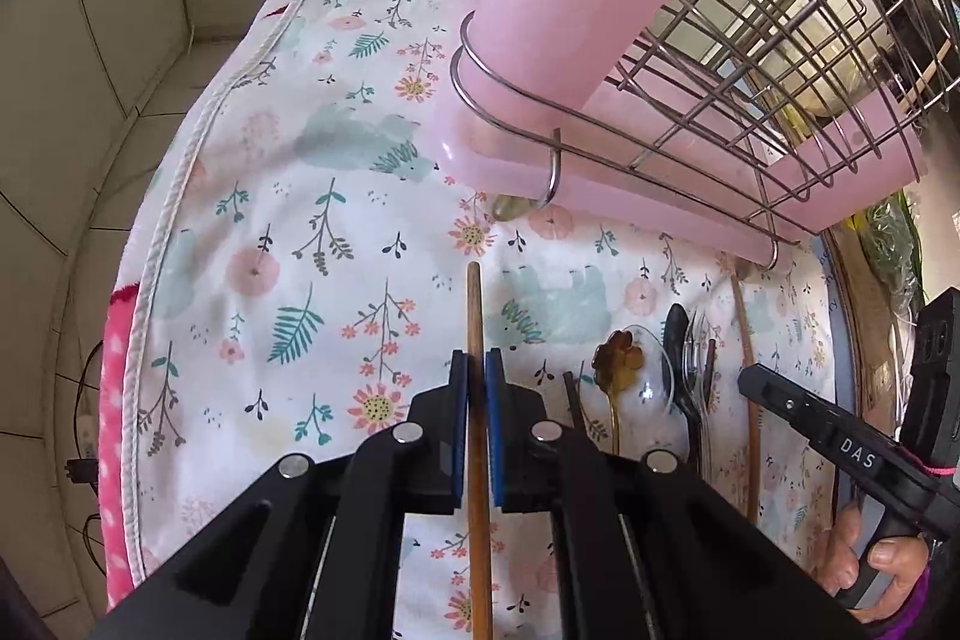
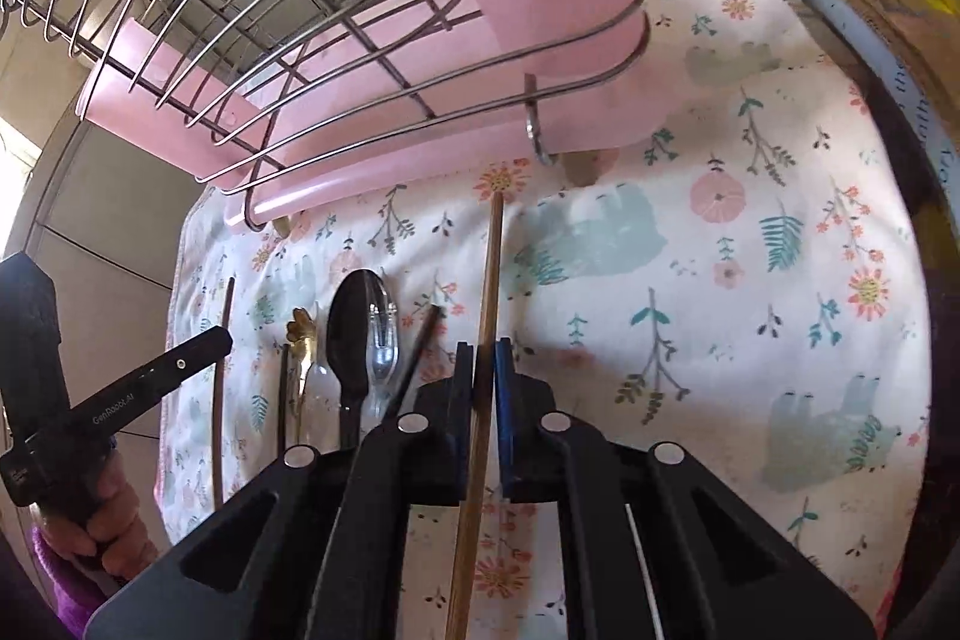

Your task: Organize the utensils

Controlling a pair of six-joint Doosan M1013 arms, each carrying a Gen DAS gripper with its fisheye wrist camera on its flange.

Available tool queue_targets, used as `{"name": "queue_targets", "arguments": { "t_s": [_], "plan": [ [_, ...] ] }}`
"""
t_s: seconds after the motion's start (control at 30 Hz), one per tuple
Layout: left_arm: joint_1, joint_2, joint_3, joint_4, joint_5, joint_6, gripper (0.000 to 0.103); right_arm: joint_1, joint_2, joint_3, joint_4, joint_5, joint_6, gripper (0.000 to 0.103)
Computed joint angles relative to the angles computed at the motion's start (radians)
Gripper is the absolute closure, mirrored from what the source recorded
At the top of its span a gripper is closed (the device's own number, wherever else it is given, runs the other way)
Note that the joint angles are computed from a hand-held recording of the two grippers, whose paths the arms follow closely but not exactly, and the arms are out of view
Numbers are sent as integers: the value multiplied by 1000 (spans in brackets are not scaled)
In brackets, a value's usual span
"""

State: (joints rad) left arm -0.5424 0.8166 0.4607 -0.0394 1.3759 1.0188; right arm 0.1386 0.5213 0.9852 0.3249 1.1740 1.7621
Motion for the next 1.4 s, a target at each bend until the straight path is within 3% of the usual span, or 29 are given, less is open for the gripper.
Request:
{"name": "queue_targets", "arguments": {
  "t_s": [0.17, 0.53, 0.73, 1.0, 1.27, 1.4],
  "plan": [
    [0, 43, -72, -6, 76, 10, 98, 8, 1, -7, -60, 43, -11, 95],
    [-2, 158, -297, -6, 244, 55, 97, 43, 97, -177, -144, 215, -33, 94],
    [-9, 171, -321, 15, 246, 60, 97, 33, 71, -121, -99, 142, -21, 95],
    [-12, -10, -4, 32, 0, 10, 98, 27, -18, 16, -129, 6, -42, 97],
    [-23, -131, 160, 129, -215, -30, 98, 31, -94, 90, -166, -143, -67, 97],
    [-32, -188, 231, 188, -332, -53, 98, 32, -137, 130, -167, -254, -99, 97]
  ]
}}
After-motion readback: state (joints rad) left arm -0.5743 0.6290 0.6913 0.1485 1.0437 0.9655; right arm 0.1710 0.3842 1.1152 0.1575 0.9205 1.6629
